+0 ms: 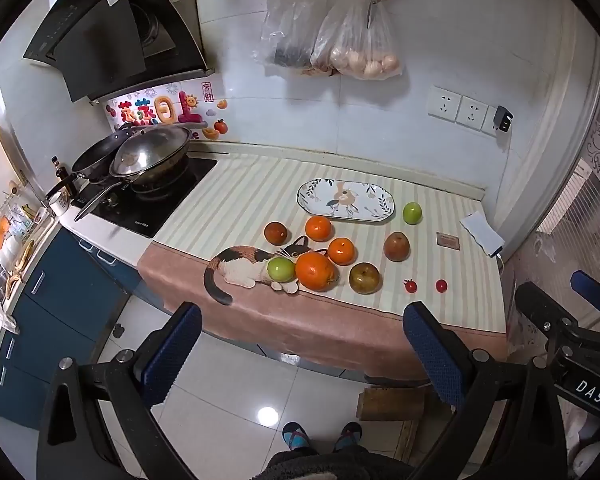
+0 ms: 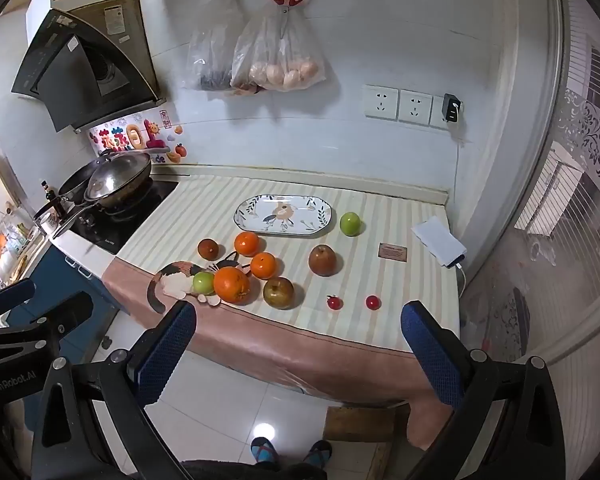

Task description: Organize fruits

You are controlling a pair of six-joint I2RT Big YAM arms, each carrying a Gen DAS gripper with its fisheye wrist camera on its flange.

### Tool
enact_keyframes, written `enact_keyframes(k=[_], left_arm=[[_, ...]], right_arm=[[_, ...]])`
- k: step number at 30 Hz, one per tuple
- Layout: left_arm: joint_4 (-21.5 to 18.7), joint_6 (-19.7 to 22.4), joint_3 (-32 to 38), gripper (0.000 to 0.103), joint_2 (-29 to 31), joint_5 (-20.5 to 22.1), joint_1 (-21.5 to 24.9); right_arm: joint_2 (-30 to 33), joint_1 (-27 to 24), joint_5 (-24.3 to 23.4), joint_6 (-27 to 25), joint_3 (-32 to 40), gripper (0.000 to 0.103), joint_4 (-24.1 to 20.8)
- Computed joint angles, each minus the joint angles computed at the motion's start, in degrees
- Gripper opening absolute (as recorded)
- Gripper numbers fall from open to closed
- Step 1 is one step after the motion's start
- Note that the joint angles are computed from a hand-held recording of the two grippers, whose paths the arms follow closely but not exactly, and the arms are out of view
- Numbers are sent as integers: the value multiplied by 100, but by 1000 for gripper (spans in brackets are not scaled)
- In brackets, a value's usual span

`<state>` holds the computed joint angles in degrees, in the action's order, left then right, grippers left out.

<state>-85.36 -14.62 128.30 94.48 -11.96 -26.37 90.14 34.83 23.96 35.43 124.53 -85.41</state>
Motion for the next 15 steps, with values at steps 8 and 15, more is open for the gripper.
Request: enact_keyframes(k=[8,15], left_arm=[[-153,35,194,103,114,-8,-11],[-57,50,85,103,51,-85,-37]], right_arm=[[10,17,46,-1,15,103,-16],[33,3,23,11,53,103,-12]])
